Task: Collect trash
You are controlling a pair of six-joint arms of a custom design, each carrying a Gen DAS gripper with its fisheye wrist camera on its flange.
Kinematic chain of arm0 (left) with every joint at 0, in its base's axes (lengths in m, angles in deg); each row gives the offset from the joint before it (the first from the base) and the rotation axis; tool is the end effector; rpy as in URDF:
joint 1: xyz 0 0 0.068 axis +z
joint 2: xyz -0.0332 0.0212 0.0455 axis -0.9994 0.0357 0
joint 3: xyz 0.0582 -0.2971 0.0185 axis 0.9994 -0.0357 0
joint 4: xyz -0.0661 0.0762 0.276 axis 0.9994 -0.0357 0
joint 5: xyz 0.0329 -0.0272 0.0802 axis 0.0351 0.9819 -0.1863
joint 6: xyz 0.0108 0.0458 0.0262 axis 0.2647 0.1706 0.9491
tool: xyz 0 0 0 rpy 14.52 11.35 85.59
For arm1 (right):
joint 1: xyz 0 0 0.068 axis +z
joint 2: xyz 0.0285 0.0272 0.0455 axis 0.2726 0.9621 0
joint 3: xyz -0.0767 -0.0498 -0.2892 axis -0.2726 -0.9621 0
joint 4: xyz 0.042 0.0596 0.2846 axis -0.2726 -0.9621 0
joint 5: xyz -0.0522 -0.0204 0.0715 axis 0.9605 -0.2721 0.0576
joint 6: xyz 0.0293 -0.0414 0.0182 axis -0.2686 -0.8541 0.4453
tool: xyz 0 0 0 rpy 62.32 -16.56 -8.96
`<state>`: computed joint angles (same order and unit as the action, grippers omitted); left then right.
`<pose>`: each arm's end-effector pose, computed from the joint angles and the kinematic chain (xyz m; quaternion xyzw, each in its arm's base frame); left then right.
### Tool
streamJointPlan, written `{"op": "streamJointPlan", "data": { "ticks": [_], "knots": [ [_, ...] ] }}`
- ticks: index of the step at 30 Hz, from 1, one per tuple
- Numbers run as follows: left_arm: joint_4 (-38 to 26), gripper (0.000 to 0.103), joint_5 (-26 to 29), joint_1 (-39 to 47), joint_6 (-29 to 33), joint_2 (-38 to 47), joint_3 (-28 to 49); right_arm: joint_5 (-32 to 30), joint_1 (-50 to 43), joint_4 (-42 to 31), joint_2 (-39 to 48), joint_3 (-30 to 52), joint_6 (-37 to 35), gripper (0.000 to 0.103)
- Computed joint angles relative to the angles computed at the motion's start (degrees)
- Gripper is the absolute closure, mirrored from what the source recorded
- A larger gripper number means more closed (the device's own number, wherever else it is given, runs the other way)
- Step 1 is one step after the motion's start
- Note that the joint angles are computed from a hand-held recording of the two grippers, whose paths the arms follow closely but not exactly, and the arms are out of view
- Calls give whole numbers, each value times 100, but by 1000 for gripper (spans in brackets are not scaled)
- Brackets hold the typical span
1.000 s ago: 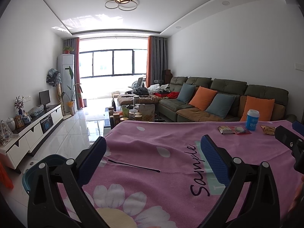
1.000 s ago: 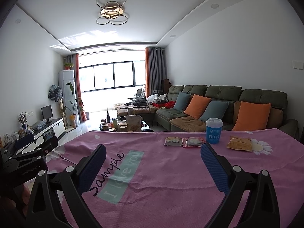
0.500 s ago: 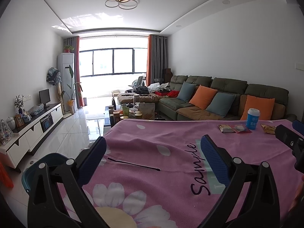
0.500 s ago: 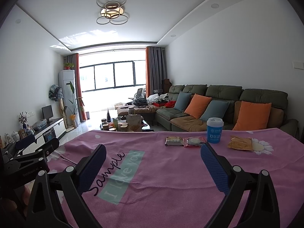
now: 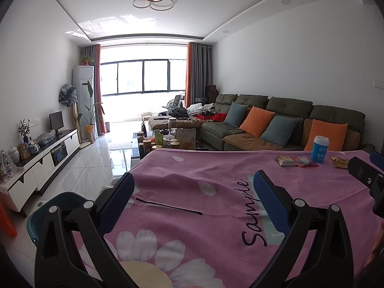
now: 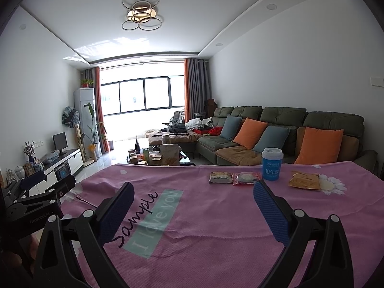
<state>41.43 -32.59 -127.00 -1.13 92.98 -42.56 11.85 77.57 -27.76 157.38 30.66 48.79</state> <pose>0.2388 -0.1797 0.1307 0.1499 0.7744 -0.1057 0.6056 0.1335 0.1758 0.1414 0.1649 0.7639 -0.0965 0.6164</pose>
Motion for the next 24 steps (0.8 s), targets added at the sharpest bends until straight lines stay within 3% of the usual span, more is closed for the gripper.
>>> {"op": "streamJointPlan", "data": {
  "ticks": [24],
  "knots": [
    [-45,6,37,34,-18,25,19,-54,-30,183,23,-38,-101,7]
  ]
}}
